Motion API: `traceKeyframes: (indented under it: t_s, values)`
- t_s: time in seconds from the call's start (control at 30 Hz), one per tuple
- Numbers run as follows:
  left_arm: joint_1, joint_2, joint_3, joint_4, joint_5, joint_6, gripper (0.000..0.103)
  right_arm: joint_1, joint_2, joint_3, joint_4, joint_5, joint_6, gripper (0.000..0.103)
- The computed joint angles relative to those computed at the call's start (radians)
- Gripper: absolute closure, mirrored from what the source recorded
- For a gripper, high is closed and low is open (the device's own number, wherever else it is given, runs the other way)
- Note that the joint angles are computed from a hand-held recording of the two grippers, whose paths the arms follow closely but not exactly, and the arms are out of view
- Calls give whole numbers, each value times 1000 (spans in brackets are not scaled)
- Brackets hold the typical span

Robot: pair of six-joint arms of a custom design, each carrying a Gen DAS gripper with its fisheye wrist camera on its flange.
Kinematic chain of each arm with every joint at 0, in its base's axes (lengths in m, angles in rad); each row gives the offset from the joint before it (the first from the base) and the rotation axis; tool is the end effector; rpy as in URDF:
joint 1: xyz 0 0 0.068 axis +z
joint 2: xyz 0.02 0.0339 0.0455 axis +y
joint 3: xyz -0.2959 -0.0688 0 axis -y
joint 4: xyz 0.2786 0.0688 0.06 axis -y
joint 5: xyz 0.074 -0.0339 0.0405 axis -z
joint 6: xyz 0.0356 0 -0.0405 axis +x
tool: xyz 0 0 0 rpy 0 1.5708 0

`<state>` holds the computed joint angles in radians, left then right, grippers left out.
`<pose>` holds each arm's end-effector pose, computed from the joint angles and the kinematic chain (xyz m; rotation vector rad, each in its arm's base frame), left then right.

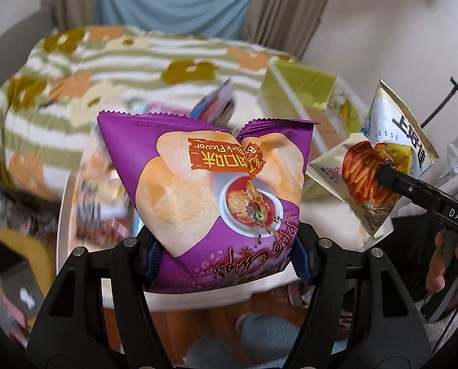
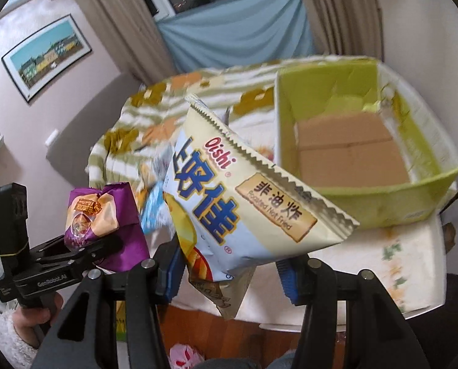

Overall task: Organize snacks
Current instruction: 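Carry both bags over the green box and release them inside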

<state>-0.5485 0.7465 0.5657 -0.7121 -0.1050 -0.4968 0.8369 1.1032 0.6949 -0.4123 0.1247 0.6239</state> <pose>0.1353 -0.0783 0.2381 0.0182 2.4850 -0.3241 0.1645 0.1758 0.2421 -0.2007 2.4441 0.5300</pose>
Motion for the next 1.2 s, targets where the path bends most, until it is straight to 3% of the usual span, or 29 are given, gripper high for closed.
traceKeyframes:
  t_s: [0.1,0.23,0.5,0.73,0.93,1.0,1.07,1.1,1.2]
  values:
    - [2,128,86,76,10,32,40,-84,-25,42,-40,-12,-66,55]
    - [-40,327,215,176,-9,36,40,-274,-3,92,-59,-106,-182,55]
    - [-102,836,601,281,-39,-3,40,-677,231,231,-48,-358,-411,55]
    - [-112,1235,1033,154,-43,-29,40,-834,459,421,-95,-439,-577,55]
    - [-99,1513,1381,-17,-51,-21,40,-867,579,520,-117,-430,-641,55]
    - [-99,1598,1502,-93,-64,-6,34,-877,609,541,-122,-433,-645,55]
    - [-100,1633,1545,-123,-75,-2,11,-878,613,540,-127,-435,-642,55]
    - [-101,1641,1553,-122,-80,-1,7,-881,621,545,-127,-435,-642,55]
    - [-104,1605,1489,-88,-85,1,4,-881,625,545,-130,-427,-638,55]
